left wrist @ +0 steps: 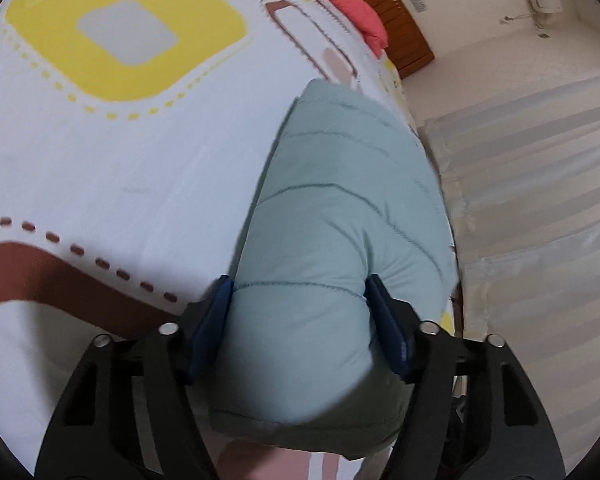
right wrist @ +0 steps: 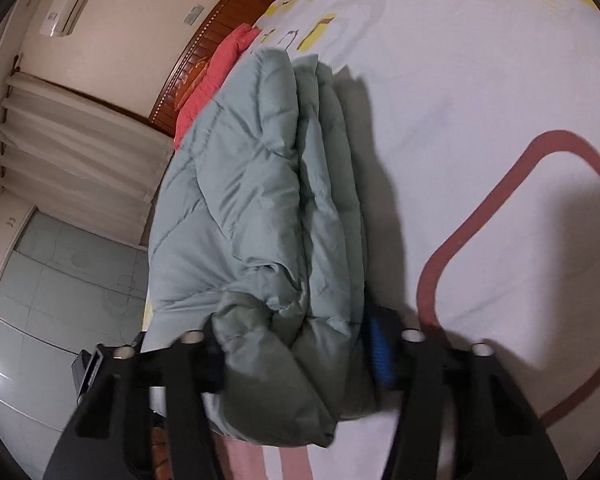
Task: Fold large clothes
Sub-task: 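Lift and fold the held jacket roll over itself with both grippers, then grasp the folded jacket bundle with the left gripper while the right gripper grasps its end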
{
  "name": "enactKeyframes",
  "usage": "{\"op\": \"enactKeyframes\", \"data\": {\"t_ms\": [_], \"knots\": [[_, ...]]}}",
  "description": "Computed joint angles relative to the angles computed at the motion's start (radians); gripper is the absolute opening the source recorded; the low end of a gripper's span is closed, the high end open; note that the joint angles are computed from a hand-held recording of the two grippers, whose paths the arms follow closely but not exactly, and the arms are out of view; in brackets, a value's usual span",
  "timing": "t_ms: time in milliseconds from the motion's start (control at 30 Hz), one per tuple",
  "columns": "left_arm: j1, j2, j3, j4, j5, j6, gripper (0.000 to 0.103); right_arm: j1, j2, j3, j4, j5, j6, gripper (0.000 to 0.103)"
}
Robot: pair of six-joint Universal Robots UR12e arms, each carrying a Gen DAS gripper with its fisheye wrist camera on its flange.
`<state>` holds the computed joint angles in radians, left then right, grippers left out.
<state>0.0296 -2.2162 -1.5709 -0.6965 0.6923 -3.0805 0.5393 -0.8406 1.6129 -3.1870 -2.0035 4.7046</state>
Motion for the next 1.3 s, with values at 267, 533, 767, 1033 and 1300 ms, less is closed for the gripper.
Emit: {"op": "enactKeyframes", "data": {"t_ms": [267, 533, 767, 1033, 1300], "knots": [[-0.017, 0.005, -0.009, 0.047, 0.086, 0.043, 0.052, -0.006, 0.013, 0.002, -0.026, -0.003, -0.023, 0.033], [-0.021, 0.005, -0.007, 0.052, 0.087, 0.041, 0.052, 0.001, 0.006, 0.009, -0.031, -0.007, -0.023, 0.033], [-0.014, 0.008, 0.0, 0.02, 0.075, 0.06, 0.059, 0.003, 0.001, 0.011, -0.025, -0.01, -0.034, 0.043], [0.004, 0.021, 0.003, -0.027, 0.042, 0.089, 0.071, 0.01, -0.018, 0.012, 0.017, -0.031, -0.02, 0.065], [0.015, 0.0, 0.057, -0.016, -0.067, 0.062, 0.079, -0.009, -0.058, 0.042, 0.002, -0.104, -0.034, 0.068]]}}
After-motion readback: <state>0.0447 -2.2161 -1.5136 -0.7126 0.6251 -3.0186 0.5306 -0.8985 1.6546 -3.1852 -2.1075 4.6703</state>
